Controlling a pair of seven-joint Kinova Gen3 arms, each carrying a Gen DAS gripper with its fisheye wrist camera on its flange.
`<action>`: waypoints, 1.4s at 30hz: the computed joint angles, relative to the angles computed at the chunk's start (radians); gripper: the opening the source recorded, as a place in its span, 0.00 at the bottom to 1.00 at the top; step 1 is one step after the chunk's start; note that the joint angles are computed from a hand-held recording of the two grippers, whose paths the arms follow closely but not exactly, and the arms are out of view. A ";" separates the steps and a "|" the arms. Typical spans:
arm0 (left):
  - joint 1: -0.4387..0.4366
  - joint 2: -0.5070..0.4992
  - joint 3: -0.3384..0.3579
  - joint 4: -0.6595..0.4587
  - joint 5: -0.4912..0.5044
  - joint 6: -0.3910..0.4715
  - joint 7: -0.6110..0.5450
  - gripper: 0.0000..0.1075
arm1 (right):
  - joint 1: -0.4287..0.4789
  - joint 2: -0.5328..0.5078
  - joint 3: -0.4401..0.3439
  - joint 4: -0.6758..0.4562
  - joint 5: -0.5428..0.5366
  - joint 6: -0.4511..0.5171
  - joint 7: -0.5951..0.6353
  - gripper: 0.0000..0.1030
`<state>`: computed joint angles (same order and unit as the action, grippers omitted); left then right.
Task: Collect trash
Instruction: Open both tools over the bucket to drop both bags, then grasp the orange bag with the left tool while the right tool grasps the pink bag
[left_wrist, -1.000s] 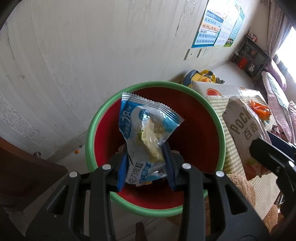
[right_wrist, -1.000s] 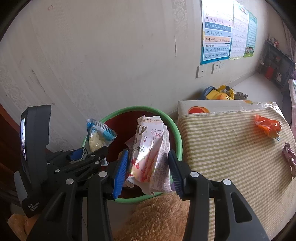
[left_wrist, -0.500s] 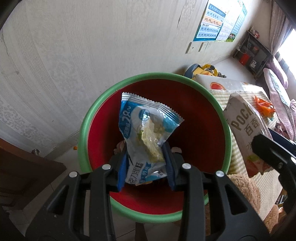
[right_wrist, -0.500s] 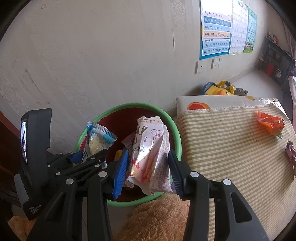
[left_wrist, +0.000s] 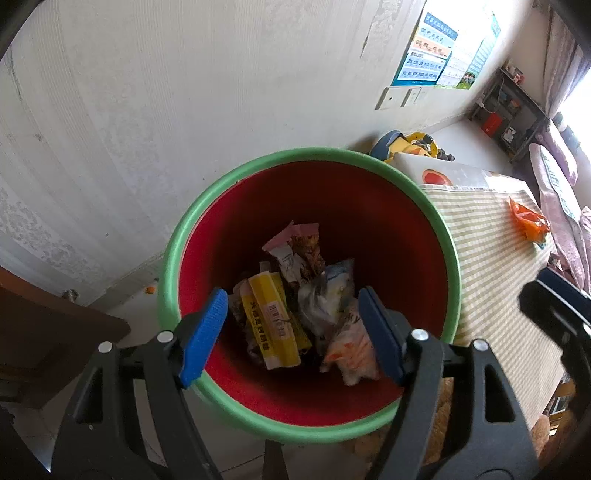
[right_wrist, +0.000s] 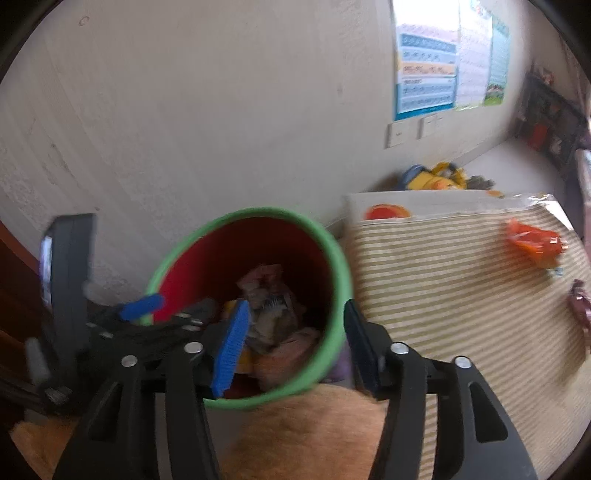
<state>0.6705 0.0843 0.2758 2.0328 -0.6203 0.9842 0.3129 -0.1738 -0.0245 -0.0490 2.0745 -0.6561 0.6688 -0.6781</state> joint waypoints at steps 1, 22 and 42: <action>0.009 0.008 -0.002 -0.013 0.000 0.017 -0.003 0.66 | 0.014 0.003 0.014 0.001 0.014 -0.014 0.003 0.54; 0.182 0.249 -0.140 -0.470 -0.048 0.046 -0.313 0.77 | 0.452 0.559 0.130 -0.509 0.302 -0.009 -0.352 0.39; -0.049 0.887 0.002 -1.374 0.233 0.185 -0.733 0.37 | 0.892 0.309 0.022 -0.171 -0.155 0.215 0.240 0.35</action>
<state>0.6213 0.9715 0.2776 0.6591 -0.3874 1.1695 -0.4196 0.7180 0.2848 -0.0269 1.9038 -0.8108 0.8834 -0.4379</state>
